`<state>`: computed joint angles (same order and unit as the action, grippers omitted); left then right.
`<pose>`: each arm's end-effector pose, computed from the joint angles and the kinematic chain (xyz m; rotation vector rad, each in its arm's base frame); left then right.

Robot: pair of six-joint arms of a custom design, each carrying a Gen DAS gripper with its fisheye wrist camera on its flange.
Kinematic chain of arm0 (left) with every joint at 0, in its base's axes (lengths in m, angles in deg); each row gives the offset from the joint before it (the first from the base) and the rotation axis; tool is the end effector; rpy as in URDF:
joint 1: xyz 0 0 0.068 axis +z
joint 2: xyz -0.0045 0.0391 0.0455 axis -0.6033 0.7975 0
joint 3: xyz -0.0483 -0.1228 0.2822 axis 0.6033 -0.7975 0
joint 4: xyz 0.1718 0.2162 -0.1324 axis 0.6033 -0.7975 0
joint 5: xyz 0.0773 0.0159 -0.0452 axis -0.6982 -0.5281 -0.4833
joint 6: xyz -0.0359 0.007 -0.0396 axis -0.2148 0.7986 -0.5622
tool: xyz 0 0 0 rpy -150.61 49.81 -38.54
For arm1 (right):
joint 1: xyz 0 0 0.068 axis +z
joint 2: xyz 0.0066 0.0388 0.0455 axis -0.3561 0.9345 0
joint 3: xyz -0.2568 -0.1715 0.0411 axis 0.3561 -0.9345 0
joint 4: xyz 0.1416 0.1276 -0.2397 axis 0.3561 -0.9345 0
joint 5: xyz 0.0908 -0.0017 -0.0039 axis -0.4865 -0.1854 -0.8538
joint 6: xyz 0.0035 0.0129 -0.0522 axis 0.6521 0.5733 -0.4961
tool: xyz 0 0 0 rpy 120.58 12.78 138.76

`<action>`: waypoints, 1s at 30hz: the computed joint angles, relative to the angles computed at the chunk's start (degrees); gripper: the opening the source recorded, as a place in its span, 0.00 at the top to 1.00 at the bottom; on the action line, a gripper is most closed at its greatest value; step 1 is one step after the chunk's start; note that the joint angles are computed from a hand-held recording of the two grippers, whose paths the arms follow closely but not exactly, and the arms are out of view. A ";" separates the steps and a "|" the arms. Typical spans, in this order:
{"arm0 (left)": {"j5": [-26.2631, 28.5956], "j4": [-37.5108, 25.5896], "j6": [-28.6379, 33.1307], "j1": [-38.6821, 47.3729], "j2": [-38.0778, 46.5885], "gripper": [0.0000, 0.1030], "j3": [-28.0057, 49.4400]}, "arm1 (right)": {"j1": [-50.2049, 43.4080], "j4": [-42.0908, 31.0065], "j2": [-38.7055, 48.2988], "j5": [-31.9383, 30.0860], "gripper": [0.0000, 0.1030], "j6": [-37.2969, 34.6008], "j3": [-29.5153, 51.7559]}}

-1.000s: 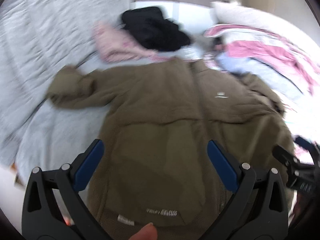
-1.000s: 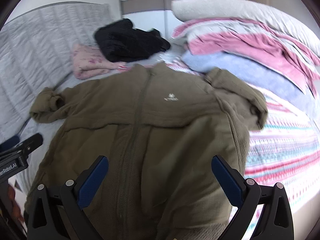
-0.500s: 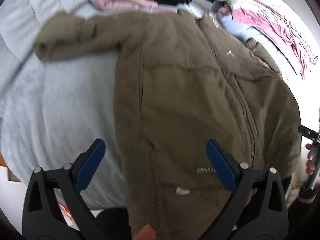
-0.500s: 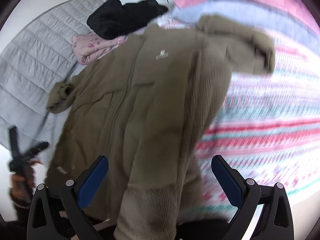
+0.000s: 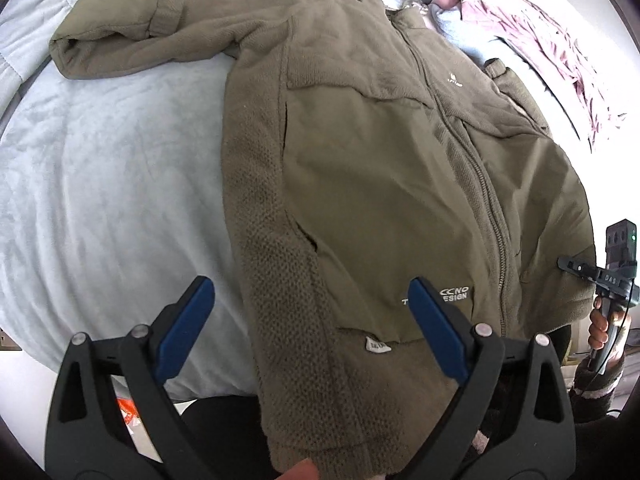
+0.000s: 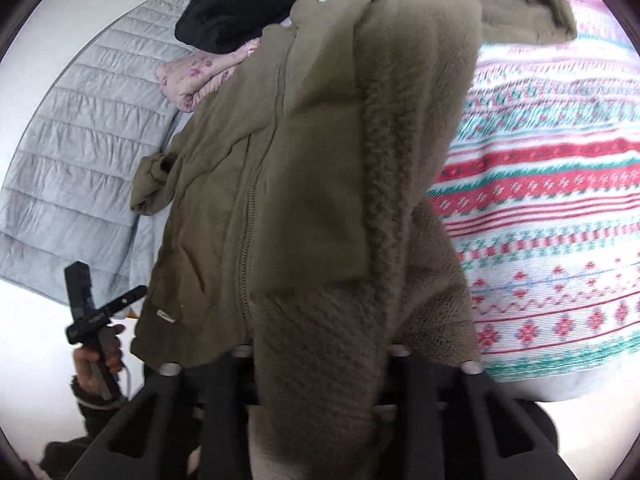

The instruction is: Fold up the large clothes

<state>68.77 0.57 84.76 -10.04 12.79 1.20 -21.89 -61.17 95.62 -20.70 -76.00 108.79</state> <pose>0.2200 0.0995 0.1277 -0.3825 2.7065 -0.3000 0.3372 0.0160 0.1161 -0.3327 2.7261 0.9222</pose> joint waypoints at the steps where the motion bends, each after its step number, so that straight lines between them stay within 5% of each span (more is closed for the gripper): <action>1: 0.51 -0.64 0.46 0.62 -0.66 0.06 -0.03 | -1.07 -0.19 -1.99 0.26 0.82 -0.88 -1.03; 5: 2.04 -2.79 2.46 2.85 -3.75 0.06 -0.55 | -7.54 -3.21 -7.55 -0.81 0.84 -4.46 -2.98; 9: 3.76 -4.99 4.91 5.85 -6.74 0.06 -1.19 | -12.96 -8.03 -1.33 2.60 0.80 -7.23 2.62; 11: 5.19 -7.24 7.35 8.84 -7.72 0.06 -0.99 | -13.84 -9.28 0.91 5.37 0.62 -5.28 4.57; 15: 7.36 -10.36 12.54 14.20 -8.26 0.06 -1.42 | -16.48 -9.36 -3.61 5.37 0.58 -6.42 1.85; 17: 9.29 -11.38 14.39 16.33 -6.65 0.06 -2.12 | -17.32 -8.26 -6.29 4.56 0.40 -6.64 0.02; 21: 11.74 -7.95 14.93 15.68 -3.21 0.06 -5.55 | -20.58 -6.28 -5.18 2.23 0.33 -8.37 -1.77; 27: 13.30 -0.82 11.83 11.78 13.20 0.06 -4.59 | -23.70 -10.70 4.20 -4.86 0.33 -12.00 1.97; 30: 13.08 2.39 9.47 10.24 13.37 0.06 -6.07 | -23.40 -10.71 5.72 -7.77 0.33 -11.19 2.95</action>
<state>81.85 2.96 94.23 0.20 26.16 -4.87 -45.29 -71.88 101.34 -28.46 -87.18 111.74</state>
